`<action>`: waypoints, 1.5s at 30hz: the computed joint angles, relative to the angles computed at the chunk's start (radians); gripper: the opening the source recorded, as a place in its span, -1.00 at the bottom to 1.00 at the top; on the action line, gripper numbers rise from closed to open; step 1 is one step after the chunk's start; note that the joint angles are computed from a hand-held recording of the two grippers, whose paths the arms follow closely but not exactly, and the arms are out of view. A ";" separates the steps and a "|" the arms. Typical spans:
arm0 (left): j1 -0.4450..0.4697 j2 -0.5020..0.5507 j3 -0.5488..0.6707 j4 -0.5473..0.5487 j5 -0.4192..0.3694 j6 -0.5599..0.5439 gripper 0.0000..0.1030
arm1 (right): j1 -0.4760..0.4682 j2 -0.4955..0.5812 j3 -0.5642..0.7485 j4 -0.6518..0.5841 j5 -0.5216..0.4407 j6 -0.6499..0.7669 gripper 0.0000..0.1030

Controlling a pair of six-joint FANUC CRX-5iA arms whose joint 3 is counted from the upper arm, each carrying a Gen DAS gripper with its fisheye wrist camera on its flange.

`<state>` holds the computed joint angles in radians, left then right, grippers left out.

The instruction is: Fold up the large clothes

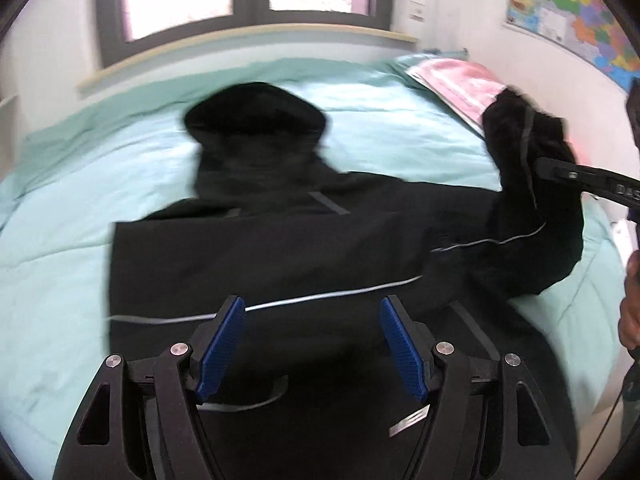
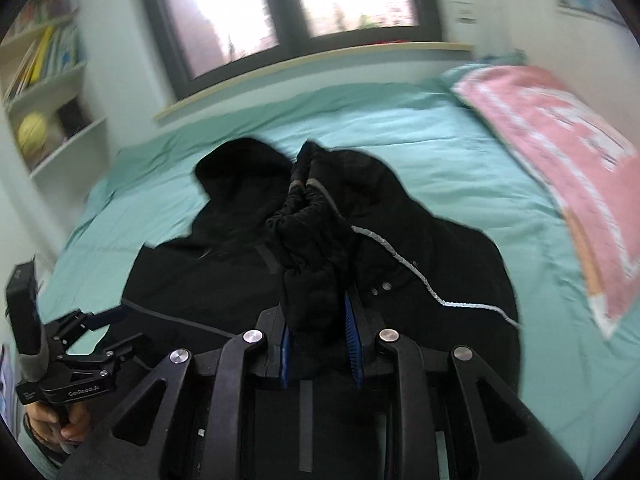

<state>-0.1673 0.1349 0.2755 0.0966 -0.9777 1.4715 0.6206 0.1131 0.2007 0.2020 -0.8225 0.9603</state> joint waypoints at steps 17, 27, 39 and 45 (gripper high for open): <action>0.286 -0.164 -0.359 0.256 0.097 -0.247 0.39 | 0.235 0.607 0.679 -0.066 -0.344 0.100 -0.46; 0.318 -0.054 -0.299 0.442 -0.018 -0.324 0.39 | 0.207 0.515 0.588 -0.191 -0.281 0.243 0.05; 0.187 0.244 -0.020 0.428 -0.074 -0.095 0.39 | 0.102 0.094 0.011 0.046 -0.036 -0.018 0.12; 0.140 0.247 -0.016 0.410 0.015 -0.107 -0.50 | 0.047 0.019 -0.103 0.124 -0.055 -0.143 0.12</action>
